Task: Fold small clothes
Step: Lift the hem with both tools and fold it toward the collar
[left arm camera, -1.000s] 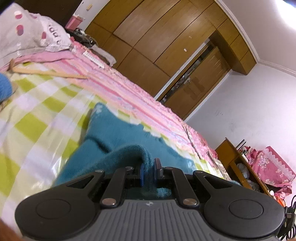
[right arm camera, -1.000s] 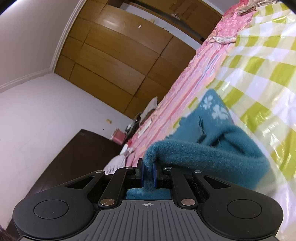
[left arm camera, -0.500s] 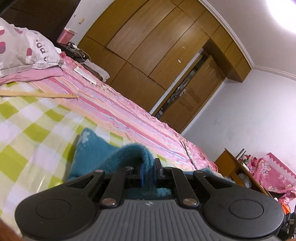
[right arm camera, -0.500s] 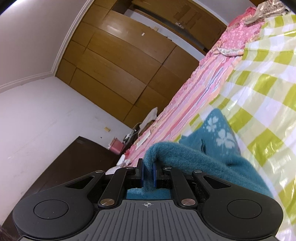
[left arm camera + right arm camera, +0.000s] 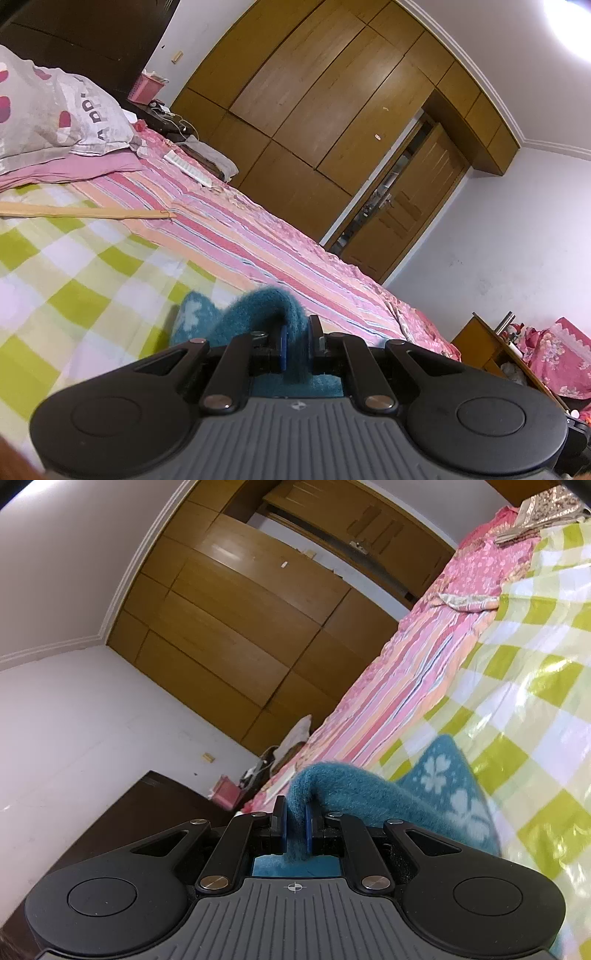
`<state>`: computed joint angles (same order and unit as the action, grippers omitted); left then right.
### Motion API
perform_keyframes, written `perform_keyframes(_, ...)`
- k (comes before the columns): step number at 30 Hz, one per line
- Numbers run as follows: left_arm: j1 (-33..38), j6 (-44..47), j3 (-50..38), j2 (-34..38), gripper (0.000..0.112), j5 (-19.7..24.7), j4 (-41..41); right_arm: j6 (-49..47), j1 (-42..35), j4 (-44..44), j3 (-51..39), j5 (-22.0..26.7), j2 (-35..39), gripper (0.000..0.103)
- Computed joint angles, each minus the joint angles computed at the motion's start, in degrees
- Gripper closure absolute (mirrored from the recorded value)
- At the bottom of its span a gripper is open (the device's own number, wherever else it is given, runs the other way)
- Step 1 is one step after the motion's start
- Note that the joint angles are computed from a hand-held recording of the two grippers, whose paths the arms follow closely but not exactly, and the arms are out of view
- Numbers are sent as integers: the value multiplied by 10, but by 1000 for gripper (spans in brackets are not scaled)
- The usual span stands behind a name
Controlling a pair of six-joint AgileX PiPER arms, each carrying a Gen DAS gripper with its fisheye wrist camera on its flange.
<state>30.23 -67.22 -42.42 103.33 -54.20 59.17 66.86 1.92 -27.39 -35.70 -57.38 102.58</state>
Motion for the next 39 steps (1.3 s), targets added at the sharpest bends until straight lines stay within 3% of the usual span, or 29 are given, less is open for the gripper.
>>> perform_keyframes(17, -40, -18, -106, 98, 97, 59, -8, -23, 18, 28, -114, 107, 80, 93)
perform_keyframes(35, -58, -82, -180, 145, 93, 132, 27, -26, 29, 49, -186, 183, 129, 89)
perform_keyframes(39, -56, -115, -188, 146, 91, 138, 47, -13, 26, 45, -188, 182, 133, 89)
